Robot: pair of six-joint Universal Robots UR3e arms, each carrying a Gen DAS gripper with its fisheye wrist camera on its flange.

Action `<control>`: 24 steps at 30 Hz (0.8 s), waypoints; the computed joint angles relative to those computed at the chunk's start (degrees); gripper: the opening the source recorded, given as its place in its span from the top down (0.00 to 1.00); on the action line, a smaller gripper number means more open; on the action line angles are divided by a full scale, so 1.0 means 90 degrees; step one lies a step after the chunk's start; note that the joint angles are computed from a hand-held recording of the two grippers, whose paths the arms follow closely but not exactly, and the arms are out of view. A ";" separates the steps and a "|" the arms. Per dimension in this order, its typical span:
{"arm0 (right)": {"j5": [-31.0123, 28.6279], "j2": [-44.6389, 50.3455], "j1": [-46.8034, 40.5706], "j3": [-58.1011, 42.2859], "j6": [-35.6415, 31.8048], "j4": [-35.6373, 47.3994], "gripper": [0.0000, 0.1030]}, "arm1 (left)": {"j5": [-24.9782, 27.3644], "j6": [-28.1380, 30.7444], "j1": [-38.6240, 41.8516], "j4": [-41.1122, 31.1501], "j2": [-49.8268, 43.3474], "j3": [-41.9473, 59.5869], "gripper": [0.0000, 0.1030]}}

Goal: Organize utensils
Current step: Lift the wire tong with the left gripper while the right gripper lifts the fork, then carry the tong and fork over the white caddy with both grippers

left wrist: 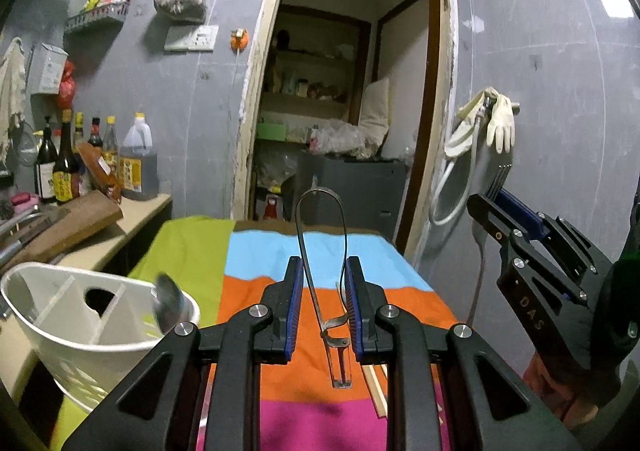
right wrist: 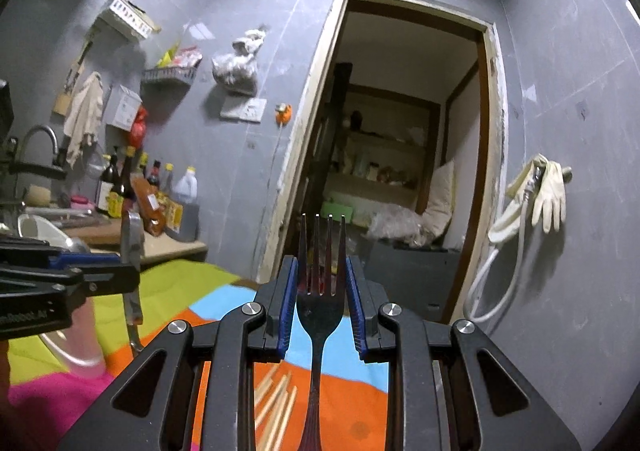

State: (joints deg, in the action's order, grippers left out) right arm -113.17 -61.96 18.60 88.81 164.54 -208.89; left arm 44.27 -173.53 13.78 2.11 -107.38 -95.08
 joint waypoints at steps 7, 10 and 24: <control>0.0220 0.0012 0.0294 -0.0789 0.0049 0.0404 0.79 | -0.0335 -0.0173 0.0510 -0.0009 0.0365 0.0188 0.83; 0.0396 0.0093 0.0398 -0.1227 0.0187 0.0658 0.79 | -0.0546 -0.0295 0.0873 -0.0117 0.0497 0.0348 0.83; 0.1363 0.1860 0.0916 -0.5110 0.0807 0.2590 0.79 | -0.0979 -0.0818 0.2640 -0.0486 0.0460 0.1357 0.83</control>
State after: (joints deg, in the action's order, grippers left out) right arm -100.91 -45.22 26.84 42.82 171.81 -185.58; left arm 35.46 -180.89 37.54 -2.27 -103.24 -82.87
